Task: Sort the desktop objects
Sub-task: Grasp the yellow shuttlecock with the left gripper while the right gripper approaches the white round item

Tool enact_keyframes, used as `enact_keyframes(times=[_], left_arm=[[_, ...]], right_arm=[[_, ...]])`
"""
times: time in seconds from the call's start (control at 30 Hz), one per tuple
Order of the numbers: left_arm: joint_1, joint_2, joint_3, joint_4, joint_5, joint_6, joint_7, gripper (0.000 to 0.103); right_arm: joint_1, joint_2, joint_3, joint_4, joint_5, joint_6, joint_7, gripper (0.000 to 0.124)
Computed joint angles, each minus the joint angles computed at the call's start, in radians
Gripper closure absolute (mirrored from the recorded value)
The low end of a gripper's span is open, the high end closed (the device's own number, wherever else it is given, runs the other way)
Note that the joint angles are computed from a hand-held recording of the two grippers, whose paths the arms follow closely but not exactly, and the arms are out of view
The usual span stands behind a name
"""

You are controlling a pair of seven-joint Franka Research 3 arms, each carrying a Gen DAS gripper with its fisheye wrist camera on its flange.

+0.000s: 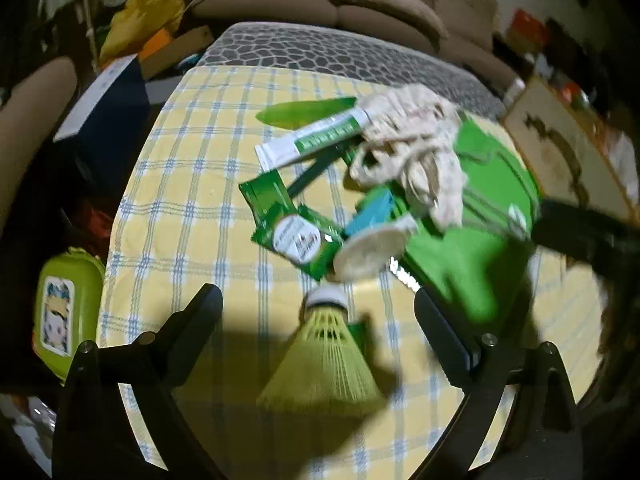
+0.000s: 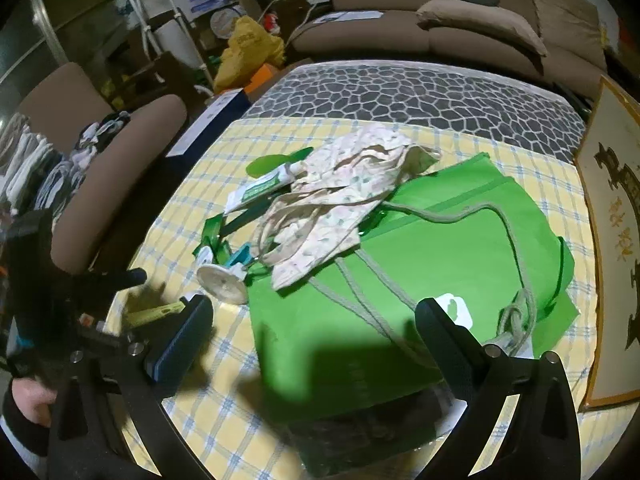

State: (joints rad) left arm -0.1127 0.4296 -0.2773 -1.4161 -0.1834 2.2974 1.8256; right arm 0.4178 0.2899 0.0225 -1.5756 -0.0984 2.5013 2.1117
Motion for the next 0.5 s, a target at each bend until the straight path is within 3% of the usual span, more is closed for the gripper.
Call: enact_keyframes(times=[0.1, 0.17, 0.23, 0.27, 0.37, 0.5], left_arm=[[-0.026, -0.029, 0.019, -0.049, 0.077, 0.017, -0.001, 0.008], [-0.031, -0.023, 0.022, -0.049, 0.098, 0.003, -0.001, 0.020], [-0.034, -0.006, 0.025, -0.031, 0.111, -0.020, -0.010, 0.056], [-0.033, 0.002, 0.027, -0.021, 0.111, -0.029, -0.020, 0.064], [-0.007, 0.010, 0.010, -0.010, 0.058, -0.035, -0.012, 0.069], [0.028, -0.012, -0.007, -0.038, -0.021, 0.022, 0.004, 0.071]], right_arm=[[-0.005, 0.008, 0.009, 0.005, 0.025, 0.010, -0.017, 0.022], [-0.003, 0.017, 0.011, 0.012, 0.035, 0.012, -0.026, 0.022], [-0.004, 0.025, 0.016, 0.023, 0.050, 0.008, -0.047, 0.022], [-0.005, 0.027, 0.019, 0.025, 0.060, 0.010, -0.059, 0.022], [-0.002, 0.040, 0.022, 0.039, 0.079, 0.012, -0.078, 0.022], [-0.015, 0.060, 0.040, 0.054, 0.150, 0.028, -0.122, 0.031]])
